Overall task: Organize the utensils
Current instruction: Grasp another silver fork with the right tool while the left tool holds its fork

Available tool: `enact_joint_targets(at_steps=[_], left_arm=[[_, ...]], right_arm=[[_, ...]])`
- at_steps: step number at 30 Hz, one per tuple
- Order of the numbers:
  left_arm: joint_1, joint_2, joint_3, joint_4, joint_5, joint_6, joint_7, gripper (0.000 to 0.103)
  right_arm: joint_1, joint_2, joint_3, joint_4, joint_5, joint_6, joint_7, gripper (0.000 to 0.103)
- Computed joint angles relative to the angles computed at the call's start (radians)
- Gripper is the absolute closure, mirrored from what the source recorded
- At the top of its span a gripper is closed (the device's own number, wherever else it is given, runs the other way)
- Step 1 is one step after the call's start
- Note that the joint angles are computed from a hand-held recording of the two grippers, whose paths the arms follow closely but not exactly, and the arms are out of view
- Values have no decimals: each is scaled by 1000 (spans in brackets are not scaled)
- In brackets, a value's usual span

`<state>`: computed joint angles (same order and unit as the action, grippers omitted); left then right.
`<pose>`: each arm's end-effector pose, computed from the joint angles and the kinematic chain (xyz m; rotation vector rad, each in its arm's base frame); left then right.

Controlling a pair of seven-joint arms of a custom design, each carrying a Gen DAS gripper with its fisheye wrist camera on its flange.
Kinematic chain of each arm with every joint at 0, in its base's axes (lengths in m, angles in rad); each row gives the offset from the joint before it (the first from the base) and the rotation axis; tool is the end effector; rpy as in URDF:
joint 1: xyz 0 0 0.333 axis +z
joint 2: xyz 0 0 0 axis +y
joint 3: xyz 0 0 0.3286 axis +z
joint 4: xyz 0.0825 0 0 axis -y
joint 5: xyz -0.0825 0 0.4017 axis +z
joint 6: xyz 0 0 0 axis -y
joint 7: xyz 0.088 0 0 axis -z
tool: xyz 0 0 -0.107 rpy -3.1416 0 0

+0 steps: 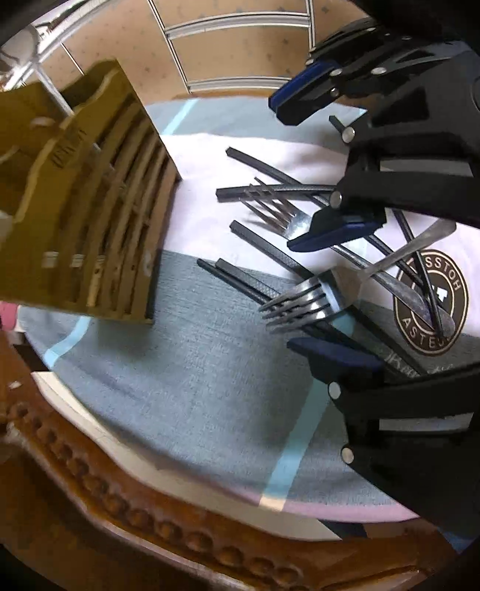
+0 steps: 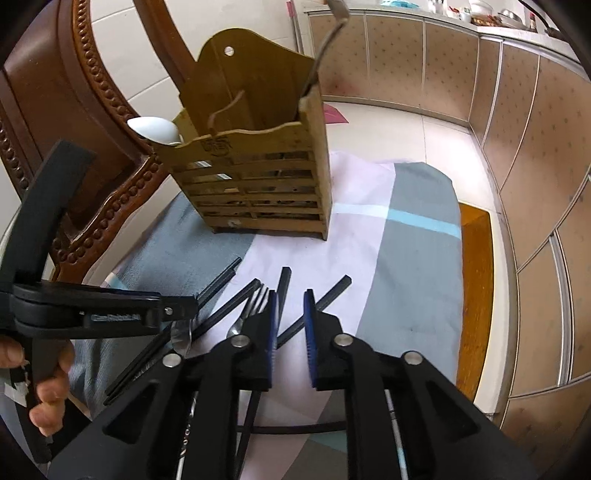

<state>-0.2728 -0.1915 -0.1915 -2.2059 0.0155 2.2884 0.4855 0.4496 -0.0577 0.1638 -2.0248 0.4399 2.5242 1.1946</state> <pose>0.4731 -0.2410 0.4923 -2.7155 1.4136 -0.4156 0.4894 0.3417 0.5413 -2.2702 1.0511 -0.0944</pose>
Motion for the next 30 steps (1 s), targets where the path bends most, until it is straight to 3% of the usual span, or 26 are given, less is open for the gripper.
enact_joint_targets(at_steps=[4, 8, 11, 15, 21, 24, 27, 29, 30], left_arm=[[4, 105, -16, 88, 35, -65, 1, 60], [9, 110, -27, 96, 57, -46, -3, 78], [7, 95, -35, 93, 101, -33, -16, 99], [0, 40, -36, 65, 131, 3, -26, 103], [-10, 3, -35, 57, 168, 21, -21, 103], [-17, 14, -17, 50, 103, 60, 3, 103], [-15, 56, -22, 91, 99, 12, 1, 101], [-11, 84, -22, 113, 81, -9, 16, 71], [-8, 107, -28, 135, 92, -34, -4, 68]], right_arm=[[-2, 6, -4, -2, 21, -3, -11, 87], [-4, 13, -8, -2, 45, -7, -25, 87], [-5, 20, -8, 0, 57, -4, -33, 87], [-5, 25, -8, 0, 54, -3, -28, 87], [-2, 36, -5, 8, 41, -9, -13, 84], [-2, 48, -6, 23, 21, -10, 24, 78], [-2, 48, -7, 27, 18, -9, 26, 78], [-2, 46, -7, 24, 11, -5, 25, 78], [-2, 46, -8, 23, 18, -7, 19, 78]])
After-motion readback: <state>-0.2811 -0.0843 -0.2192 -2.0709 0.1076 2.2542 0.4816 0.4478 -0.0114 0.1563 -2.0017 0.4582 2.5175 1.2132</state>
